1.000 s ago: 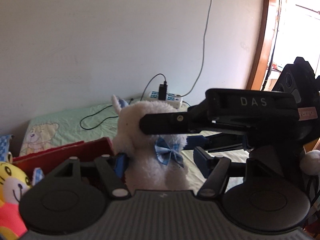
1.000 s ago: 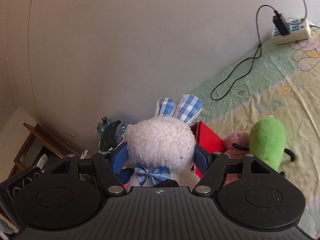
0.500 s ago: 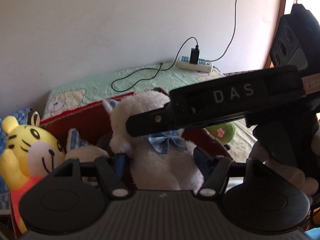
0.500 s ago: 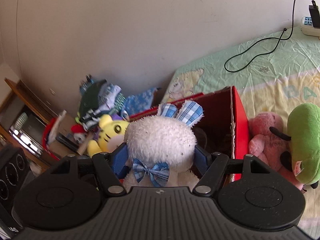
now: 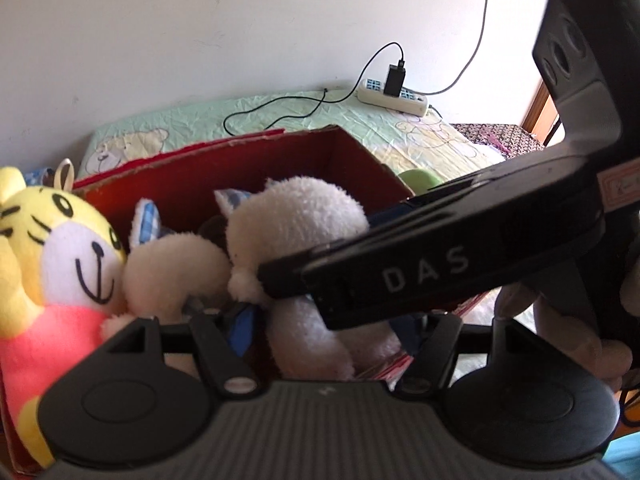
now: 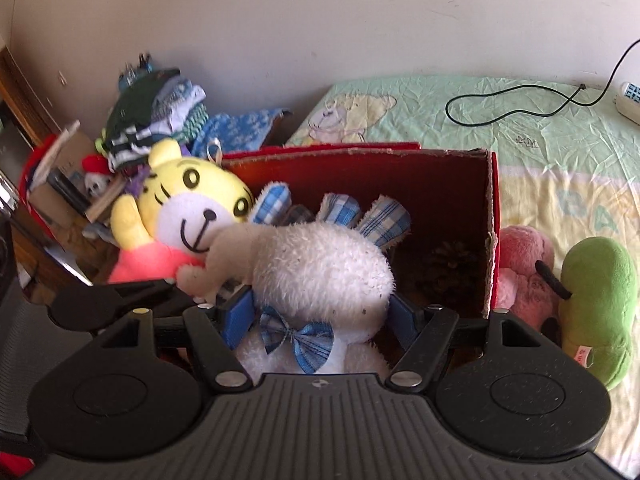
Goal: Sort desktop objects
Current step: 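Lower the bunny into the box beside the other white bunny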
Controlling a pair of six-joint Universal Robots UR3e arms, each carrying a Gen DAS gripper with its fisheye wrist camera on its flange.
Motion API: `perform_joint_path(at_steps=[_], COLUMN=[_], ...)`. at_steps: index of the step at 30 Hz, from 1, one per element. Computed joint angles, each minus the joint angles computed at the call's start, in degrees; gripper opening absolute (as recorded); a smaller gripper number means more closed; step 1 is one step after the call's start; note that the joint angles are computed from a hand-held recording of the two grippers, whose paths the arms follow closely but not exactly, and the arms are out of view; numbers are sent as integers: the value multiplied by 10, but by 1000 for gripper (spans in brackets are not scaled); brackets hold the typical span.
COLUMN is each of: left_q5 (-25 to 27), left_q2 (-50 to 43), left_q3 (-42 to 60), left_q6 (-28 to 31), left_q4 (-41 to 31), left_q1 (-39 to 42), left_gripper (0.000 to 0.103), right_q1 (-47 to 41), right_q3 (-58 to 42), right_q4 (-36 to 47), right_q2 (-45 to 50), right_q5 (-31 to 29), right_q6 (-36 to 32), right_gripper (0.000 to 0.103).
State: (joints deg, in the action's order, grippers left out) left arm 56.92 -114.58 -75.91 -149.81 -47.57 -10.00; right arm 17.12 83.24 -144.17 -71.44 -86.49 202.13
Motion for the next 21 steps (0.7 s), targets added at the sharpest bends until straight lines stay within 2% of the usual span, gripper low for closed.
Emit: perform_joint_path(at_steps=[6, 11, 16, 18, 21], left_q5=[-14, -20, -32, -48, -45], left_q2=[-15, -20, -6, 5, 0], left_q3=[23, 30, 22, 11, 17], left_q6=[0, 0, 8, 15, 15], left_q4=[-28, -38, -47, -47, -49], left_q1=[10, 10, 19, 26, 21], left_gripper=[70, 70, 70, 76, 78], right_q1=[8, -3, -6, -5, 3], right_q3=[-26, -21, -16, -19, -42], right_q4=[15, 9, 6, 4, 18], right_q2=[19, 11, 4, 7, 25], right_q5=[-28, -19, -12, -10, -30], right_q6=[9, 33, 49, 51, 52], right_gripper=[75, 74, 61, 58, 57])
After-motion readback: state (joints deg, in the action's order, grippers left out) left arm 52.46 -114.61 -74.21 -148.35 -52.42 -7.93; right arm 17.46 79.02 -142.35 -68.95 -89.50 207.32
